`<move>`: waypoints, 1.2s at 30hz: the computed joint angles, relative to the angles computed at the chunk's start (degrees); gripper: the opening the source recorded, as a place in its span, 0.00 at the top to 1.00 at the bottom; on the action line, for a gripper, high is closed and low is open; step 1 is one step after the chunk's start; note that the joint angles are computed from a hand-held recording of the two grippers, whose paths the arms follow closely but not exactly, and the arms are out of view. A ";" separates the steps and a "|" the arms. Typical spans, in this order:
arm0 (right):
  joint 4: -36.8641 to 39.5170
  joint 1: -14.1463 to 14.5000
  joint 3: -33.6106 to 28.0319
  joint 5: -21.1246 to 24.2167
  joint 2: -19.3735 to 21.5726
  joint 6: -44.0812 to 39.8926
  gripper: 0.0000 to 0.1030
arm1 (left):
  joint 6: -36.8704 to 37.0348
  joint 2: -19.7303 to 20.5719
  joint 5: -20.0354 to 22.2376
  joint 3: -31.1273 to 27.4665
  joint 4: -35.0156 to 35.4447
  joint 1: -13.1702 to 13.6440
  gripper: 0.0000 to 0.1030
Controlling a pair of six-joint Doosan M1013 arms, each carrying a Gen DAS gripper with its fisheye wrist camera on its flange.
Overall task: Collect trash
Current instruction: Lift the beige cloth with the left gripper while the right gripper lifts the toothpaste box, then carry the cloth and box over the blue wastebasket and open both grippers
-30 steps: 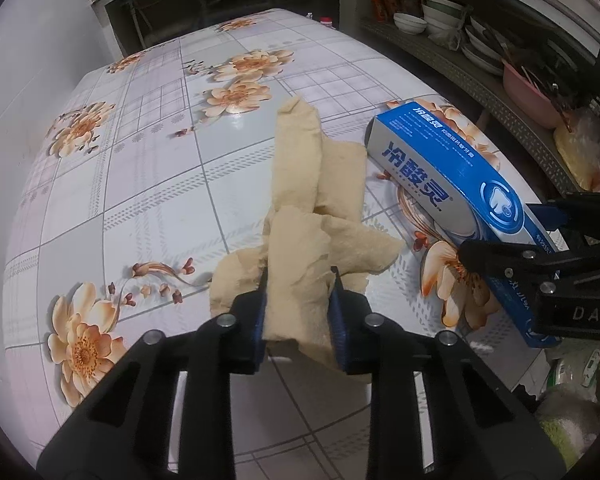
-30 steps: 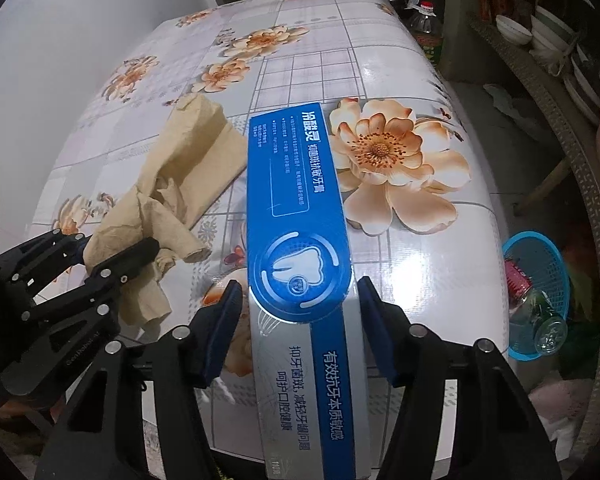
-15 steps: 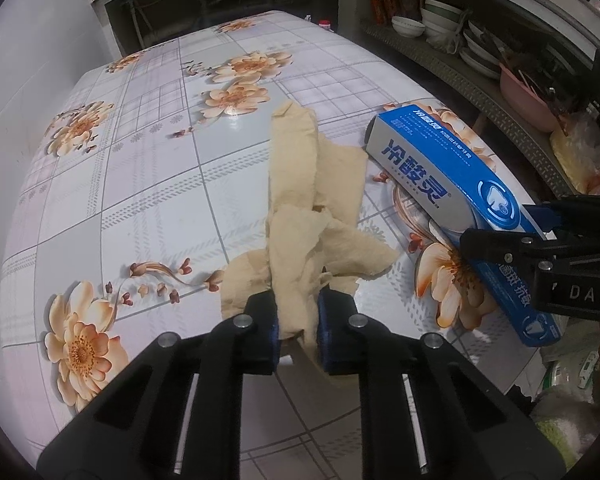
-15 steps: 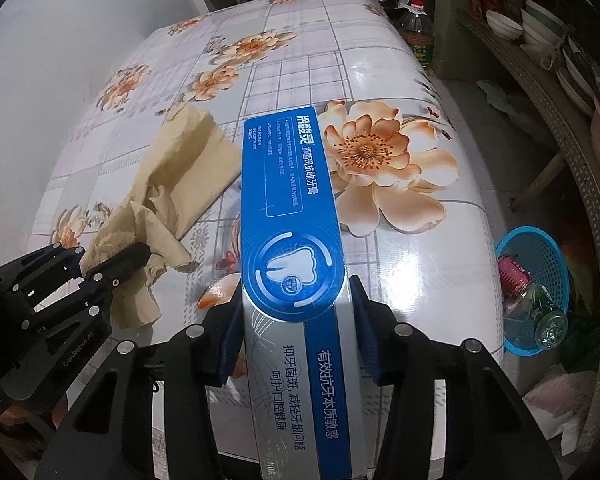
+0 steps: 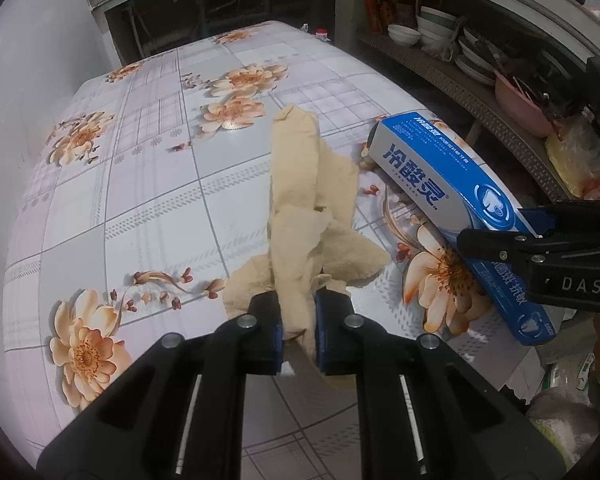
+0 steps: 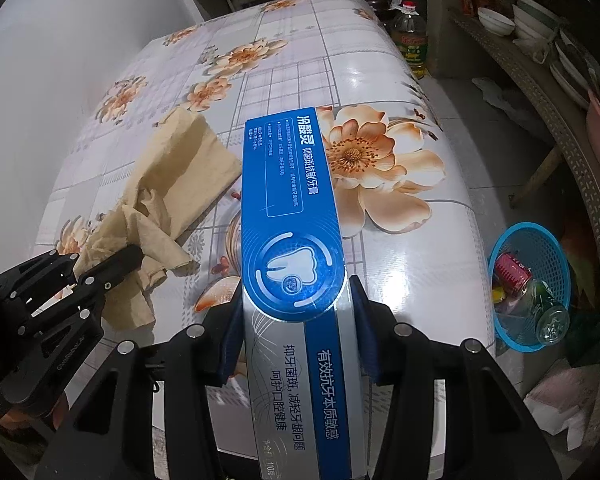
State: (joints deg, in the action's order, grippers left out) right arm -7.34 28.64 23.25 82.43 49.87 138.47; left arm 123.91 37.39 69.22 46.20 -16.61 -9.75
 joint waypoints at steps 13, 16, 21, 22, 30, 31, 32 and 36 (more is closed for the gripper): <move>-1.32 0.04 4.39 -3.86 -2.79 1.46 0.54 | 1.23 -1.19 -1.34 0.79 -1.55 -0.11 0.90; -1.86 0.03 6.66 -5.48 -4.16 2.29 0.54 | 1.61 -1.40 -1.57 0.84 -2.26 -0.25 0.90; -4.16 -0.11 12.02 -8.63 -7.54 5.13 0.54 | 2.72 -1.34 -0.20 -0.03 -4.78 -0.73 0.90; -4.74 -0.19 13.20 -9.18 -8.31 5.92 0.54 | 3.23 -1.19 0.36 -0.53 -5.70 -0.88 0.90; -16.82 -0.57 30.46 -11.17 -19.64 23.59 0.54 | 6.45 2.56 8.59 -8.97 -13.75 -3.65 0.90; -18.01 -0.75 33.39 -10.96 -21.47 26.83 0.54 | 6.17 3.57 10.66 -10.90 -14.88 -4.19 0.90; -18.61 -0.89 35.55 -10.97 -22.80 29.20 0.54 | 5.40 4.74 12.82 -13.10 -15.82 -4.84 0.90; -19.33 -1.73 45.07 -10.68 -28.24 39.34 0.54 | 1.25 9.31 20.72 -20.99 -17.39 -7.47 0.90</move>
